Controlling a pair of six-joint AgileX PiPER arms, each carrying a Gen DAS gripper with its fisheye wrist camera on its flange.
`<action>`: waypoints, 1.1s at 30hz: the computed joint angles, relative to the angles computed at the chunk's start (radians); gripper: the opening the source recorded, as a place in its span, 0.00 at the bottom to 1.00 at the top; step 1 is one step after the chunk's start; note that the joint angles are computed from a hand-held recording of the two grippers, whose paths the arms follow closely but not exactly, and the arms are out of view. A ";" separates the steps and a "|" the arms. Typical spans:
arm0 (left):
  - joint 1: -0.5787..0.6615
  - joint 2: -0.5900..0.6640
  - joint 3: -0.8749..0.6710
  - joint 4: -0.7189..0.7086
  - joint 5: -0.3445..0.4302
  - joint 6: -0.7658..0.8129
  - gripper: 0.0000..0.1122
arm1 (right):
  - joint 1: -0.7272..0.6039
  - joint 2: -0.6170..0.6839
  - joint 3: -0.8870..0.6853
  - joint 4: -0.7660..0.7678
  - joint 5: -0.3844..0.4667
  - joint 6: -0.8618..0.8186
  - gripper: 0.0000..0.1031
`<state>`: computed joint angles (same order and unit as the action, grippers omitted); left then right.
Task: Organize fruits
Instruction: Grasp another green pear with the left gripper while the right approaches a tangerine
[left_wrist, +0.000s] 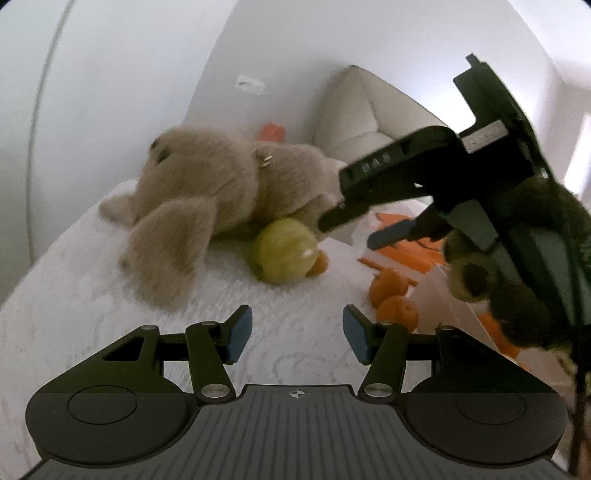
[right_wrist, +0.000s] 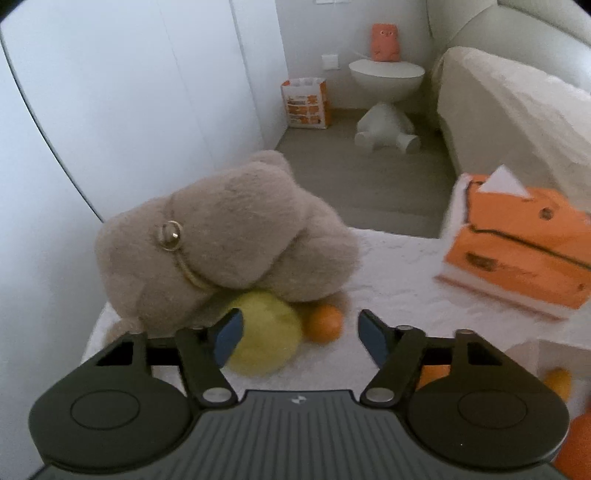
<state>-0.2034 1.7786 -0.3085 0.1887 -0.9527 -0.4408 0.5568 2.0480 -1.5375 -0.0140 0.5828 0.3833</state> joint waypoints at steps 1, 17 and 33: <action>-0.013 -0.020 -0.020 -0.009 0.039 0.041 0.53 | -0.003 -0.020 0.017 -0.021 0.006 -0.001 0.60; -0.183 0.177 -0.620 -0.826 0.595 1.060 0.61 | -0.148 -0.347 0.380 -0.039 -0.134 -0.151 0.67; -0.128 -0.005 -0.307 -0.348 0.546 0.535 0.60 | -0.167 -0.300 0.415 0.091 -0.186 -0.276 0.63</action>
<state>-0.3314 1.7735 -0.6154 -0.1589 -0.4065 0.0946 0.3901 1.7484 -1.1222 0.0773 0.3967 0.1077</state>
